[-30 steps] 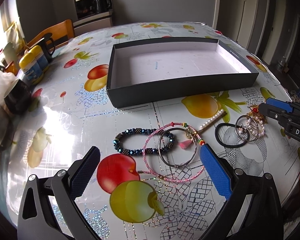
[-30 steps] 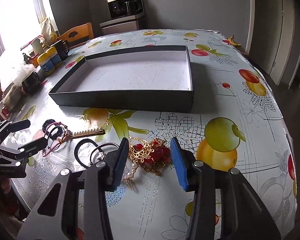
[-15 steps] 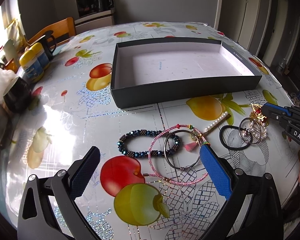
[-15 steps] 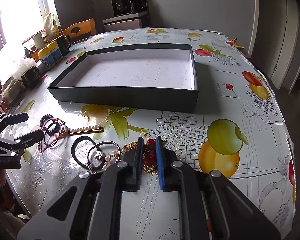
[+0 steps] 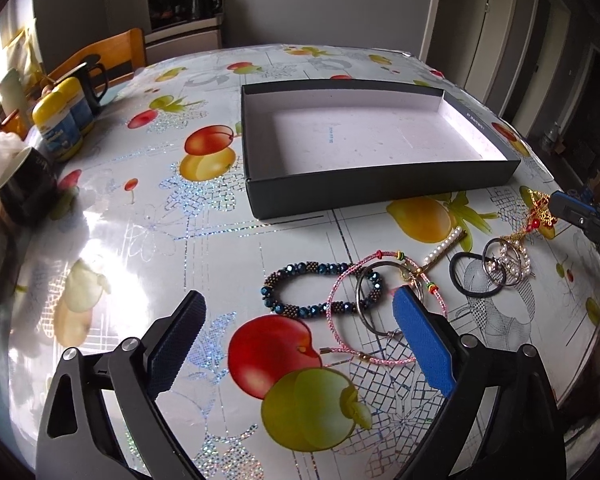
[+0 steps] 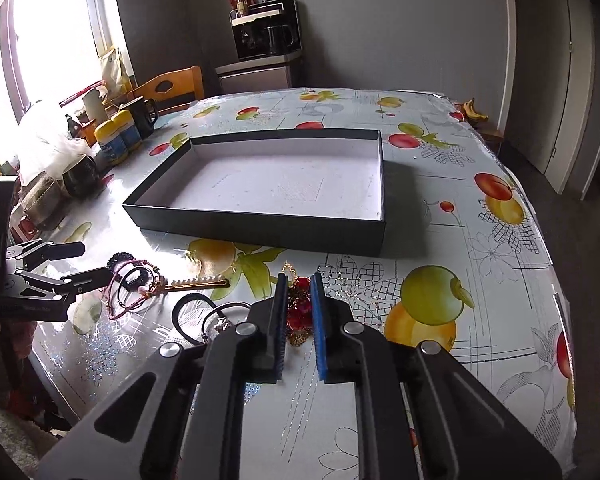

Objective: Organize jewelry
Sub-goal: 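Grasp the red-and-gold pendant with the right tool while the left tool grasps the pink string bracelet, then carry both held pieces into the black box and open both tools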

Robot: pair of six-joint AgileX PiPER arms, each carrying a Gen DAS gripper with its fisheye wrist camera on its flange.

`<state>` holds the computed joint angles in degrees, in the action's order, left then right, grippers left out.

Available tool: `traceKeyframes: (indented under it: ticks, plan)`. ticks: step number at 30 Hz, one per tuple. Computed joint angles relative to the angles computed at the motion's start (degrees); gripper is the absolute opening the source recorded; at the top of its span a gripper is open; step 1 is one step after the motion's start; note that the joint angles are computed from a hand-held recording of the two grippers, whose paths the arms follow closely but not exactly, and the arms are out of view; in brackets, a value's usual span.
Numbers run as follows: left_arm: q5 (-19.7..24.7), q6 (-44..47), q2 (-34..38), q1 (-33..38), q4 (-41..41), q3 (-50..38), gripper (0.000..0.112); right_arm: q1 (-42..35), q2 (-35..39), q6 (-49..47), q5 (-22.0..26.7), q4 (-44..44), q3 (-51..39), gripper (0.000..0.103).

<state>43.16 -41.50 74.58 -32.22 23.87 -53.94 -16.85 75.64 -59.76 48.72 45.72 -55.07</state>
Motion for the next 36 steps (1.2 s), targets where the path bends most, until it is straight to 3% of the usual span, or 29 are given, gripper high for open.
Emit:
traceKeyframes:
  ticks: [2,9,11,19,23,27,28,36]
  plan:
    - [-0.8,3.5,0.0,0.9,-2.2,-0.1,0.06,-0.2,-0.2,-0.5,0.0,0.3,0.0,0.011]
    - [-2.5,8.9,2.0,1.7,-5.6,-1.1,0.039,-0.2,-0.5,-0.2,0.4,0.1,0.0,0.011]
    - [-3.0,11.1,2.4,2.2,-7.6,-1.3,0.027,-0.3,-0.6,-0.3,0.4,0.2,0.1,0.011]
    - [-3.2,12.2,3.6,2.5,-8.4,-1.6,0.024,-1.1,-1.0,-1.1,1.3,1.2,0.3,0.011]
    - [-3.6,15.0,3.8,3.2,-11.2,-1.7,0.011,-1.9,-1.1,-1.8,1.9,1.9,0.1,0.011]
    - [-3.4,15.3,4.3,2.6,-11.3,-1.8,0.008,-2.2,-1.1,-1.8,2.2,2.2,0.0,0.011]
    - [-3.4,14.8,4.3,2.4,-11.0,-1.8,0.002,-2.3,-1.2,-1.9,2.3,2.4,0.0,0.011]
    - [-3.7,15.2,0.7,2.7,-11.6,-1.7,0.002,-3.0,-1.6,-3.0,3.4,3.2,-0.7,0.011]
